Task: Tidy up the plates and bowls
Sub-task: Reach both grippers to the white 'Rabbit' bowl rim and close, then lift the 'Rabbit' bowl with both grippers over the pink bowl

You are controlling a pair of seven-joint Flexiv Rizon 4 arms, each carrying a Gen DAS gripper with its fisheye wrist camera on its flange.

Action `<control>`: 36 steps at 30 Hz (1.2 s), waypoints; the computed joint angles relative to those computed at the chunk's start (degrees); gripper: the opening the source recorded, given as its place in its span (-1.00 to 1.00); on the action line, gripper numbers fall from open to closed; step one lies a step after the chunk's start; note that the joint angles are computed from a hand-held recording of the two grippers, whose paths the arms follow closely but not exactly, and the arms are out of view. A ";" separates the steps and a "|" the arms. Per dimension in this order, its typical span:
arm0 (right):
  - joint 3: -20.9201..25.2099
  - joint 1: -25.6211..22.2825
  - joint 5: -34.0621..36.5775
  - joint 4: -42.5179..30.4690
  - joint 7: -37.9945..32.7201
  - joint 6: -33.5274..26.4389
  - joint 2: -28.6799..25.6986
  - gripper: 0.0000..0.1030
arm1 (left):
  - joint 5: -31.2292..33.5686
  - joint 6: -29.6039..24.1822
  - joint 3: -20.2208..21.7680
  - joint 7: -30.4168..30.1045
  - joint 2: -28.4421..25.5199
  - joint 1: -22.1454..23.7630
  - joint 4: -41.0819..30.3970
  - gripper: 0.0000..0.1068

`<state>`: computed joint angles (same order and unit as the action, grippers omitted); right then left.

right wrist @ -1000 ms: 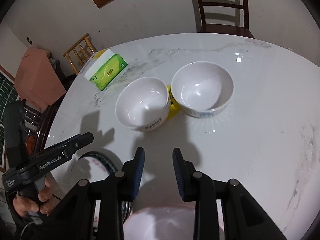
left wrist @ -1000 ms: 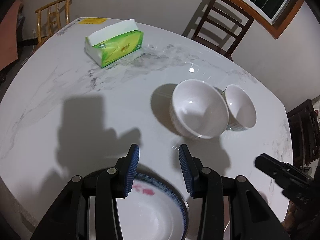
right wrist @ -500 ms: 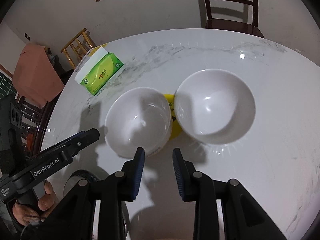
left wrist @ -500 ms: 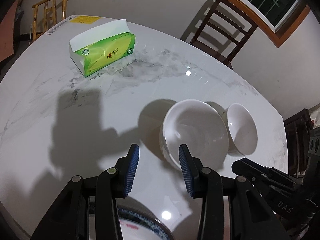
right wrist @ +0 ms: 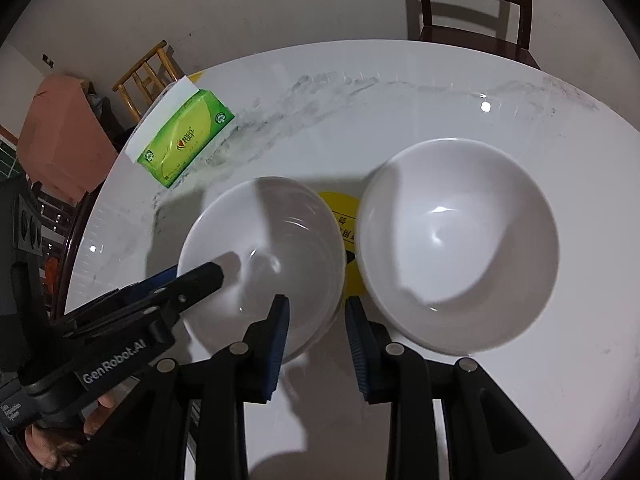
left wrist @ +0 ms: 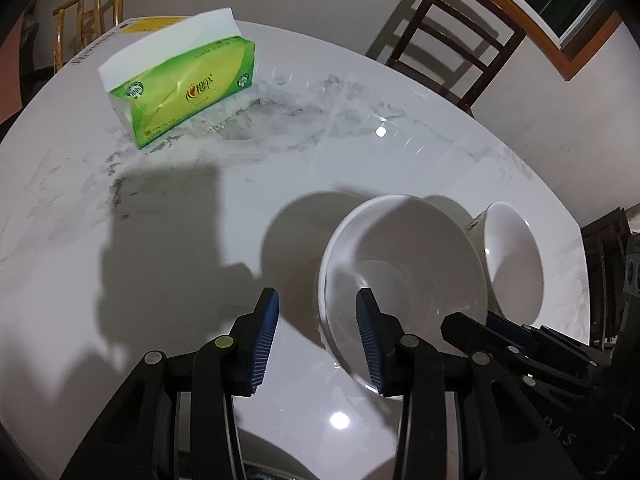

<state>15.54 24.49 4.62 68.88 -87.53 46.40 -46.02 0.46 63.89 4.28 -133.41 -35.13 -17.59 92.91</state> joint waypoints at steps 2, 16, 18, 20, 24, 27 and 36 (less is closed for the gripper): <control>-0.12 0.13 -0.21 -0.28 -0.12 -0.21 -0.32 -0.48 | -0.70 -0.03 -0.80 0.73 -0.54 0.63 -0.12 -0.54; -0.17 -0.59 -0.01 1.98 0.23 2.37 1.24 -0.67 | -1.91 -0.70 -1.06 2.30 -0.26 -0.29 -0.08 -0.72; -0.03 -0.88 0.15 2.97 0.26 3.04 2.18 -0.68 | -1.64 -0.82 -1.02 2.08 0.36 -0.52 0.04 -0.72; 0.16 -1.15 0.20 4.20 -0.06 3.77 3.32 -0.68 | -1.07 -1.03 -0.76 1.78 0.73 -0.86 -0.30 -0.72; 0.39 -1.83 0.45 7.75 -0.35 5.70 6.45 -0.68 | 0.71 -1.73 -0.19 0.52 2.44 -2.18 -0.27 -0.71; 0.42 -2.26 0.53 10.18 -0.18 6.93 8.59 -0.68 | 2.10 -2.12 -0.19 -0.40 3.41 -3.02 -0.54 -0.70; 0.52 -4.61 1.33 19.24 0.03 11.52 16.49 -0.68 | 5.22 -4.46 -1.45 -2.06 5.58 -5.37 -2.21 -0.70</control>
